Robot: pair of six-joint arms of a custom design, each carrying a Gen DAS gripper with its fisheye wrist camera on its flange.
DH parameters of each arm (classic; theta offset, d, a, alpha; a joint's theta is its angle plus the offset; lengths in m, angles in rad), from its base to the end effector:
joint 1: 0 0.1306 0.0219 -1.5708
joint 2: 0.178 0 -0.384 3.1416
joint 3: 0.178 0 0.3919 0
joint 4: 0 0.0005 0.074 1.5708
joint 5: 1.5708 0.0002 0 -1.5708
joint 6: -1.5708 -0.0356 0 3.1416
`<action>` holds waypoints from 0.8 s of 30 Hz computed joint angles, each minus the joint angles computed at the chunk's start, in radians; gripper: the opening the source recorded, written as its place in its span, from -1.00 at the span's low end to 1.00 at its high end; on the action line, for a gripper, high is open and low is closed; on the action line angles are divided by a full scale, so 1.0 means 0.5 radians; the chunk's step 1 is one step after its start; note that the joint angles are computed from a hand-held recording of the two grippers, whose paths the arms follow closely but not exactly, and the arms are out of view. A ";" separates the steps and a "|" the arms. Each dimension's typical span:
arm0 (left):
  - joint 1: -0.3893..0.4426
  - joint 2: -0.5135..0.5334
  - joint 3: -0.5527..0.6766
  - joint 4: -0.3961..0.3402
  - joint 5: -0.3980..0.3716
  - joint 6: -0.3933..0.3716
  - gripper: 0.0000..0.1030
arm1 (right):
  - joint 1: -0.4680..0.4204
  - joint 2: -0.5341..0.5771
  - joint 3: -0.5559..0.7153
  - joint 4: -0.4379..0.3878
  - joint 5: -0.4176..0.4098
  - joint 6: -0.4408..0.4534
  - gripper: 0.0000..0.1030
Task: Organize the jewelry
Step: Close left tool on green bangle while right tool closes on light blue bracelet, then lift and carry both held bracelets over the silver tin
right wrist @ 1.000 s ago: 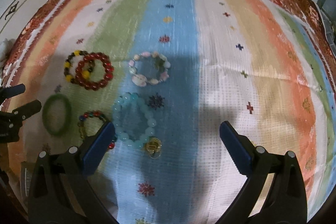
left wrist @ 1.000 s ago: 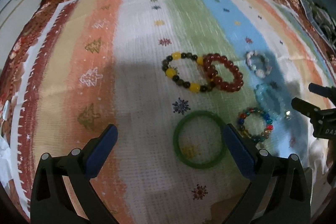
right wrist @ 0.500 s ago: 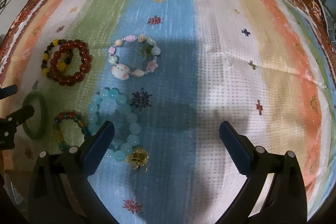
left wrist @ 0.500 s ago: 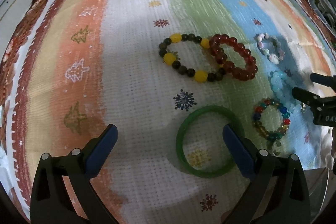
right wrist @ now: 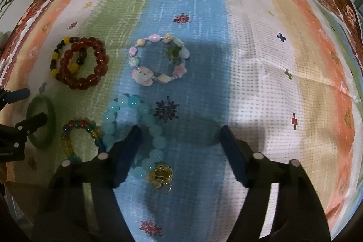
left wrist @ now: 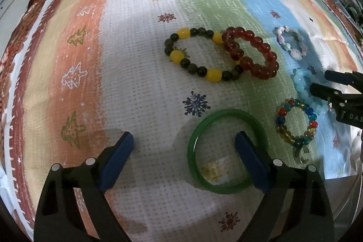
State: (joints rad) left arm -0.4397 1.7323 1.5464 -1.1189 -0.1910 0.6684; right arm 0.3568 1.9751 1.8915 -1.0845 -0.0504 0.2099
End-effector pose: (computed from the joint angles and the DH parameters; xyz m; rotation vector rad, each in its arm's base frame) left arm 0.5124 -0.2341 0.3151 -0.3571 2.7933 0.0312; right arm 0.6239 0.2340 0.3177 -0.7800 2.6283 0.1100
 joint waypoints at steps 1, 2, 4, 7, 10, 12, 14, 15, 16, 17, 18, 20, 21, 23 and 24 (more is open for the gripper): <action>0.000 -0.005 -0.006 0.005 -0.001 -0.001 0.65 | 0.001 0.000 0.001 -0.001 -0.007 0.008 0.20; 0.000 -0.022 -0.023 0.012 -0.001 0.003 0.59 | 0.009 -0.008 -0.007 0.001 0.000 0.007 0.08; 0.000 -0.025 -0.023 0.012 -0.002 0.007 0.53 | 0.016 -0.019 -0.021 0.012 0.015 0.016 -0.08; -0.004 -0.038 -0.029 0.012 -0.010 0.004 0.33 | 0.024 -0.039 -0.048 0.036 0.037 0.034 -0.32; -0.008 -0.050 -0.032 0.012 -0.012 0.000 0.00 | 0.024 -0.045 -0.062 0.044 0.033 0.055 -0.49; -0.010 -0.052 -0.030 0.010 -0.010 0.001 -0.21 | 0.029 -0.053 -0.073 0.042 0.028 0.062 -0.66; -0.012 -0.045 -0.019 0.002 -0.018 0.000 -0.39 | 0.030 -0.056 -0.077 0.039 0.026 0.073 -0.72; -0.012 -0.046 -0.019 0.000 -0.020 0.006 -0.53 | 0.032 -0.056 -0.079 0.042 0.028 0.077 -0.75; -0.016 -0.042 -0.011 -0.010 -0.028 0.015 -0.60 | 0.030 -0.057 -0.080 0.038 0.020 0.089 -0.75; -0.017 -0.040 -0.006 -0.024 -0.042 0.025 -0.73 | 0.030 -0.060 -0.083 0.039 0.022 0.101 -0.75; -0.014 -0.039 -0.004 -0.030 -0.047 0.029 -0.81 | 0.029 -0.057 -0.076 0.035 0.018 0.096 -0.75; -0.002 -0.053 -0.026 -0.012 -0.030 0.036 -0.83 | 0.024 -0.052 -0.064 0.021 0.002 0.070 -0.75; 0.002 -0.057 -0.031 -0.006 -0.024 0.036 -0.83 | 0.024 -0.049 -0.060 0.018 0.005 0.071 -0.75; 0.007 -0.064 -0.039 0.000 -0.020 0.044 -0.85 | 0.033 -0.058 -0.074 0.033 0.030 0.085 -0.75; 0.010 -0.070 -0.043 0.007 -0.018 0.056 -0.86 | 0.035 -0.064 -0.083 0.039 0.034 0.085 -0.75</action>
State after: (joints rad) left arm -0.4350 1.6974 1.5248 -1.1155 -0.2002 0.6965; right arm 0.3742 1.9433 1.8499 -1.0651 -0.0335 0.2525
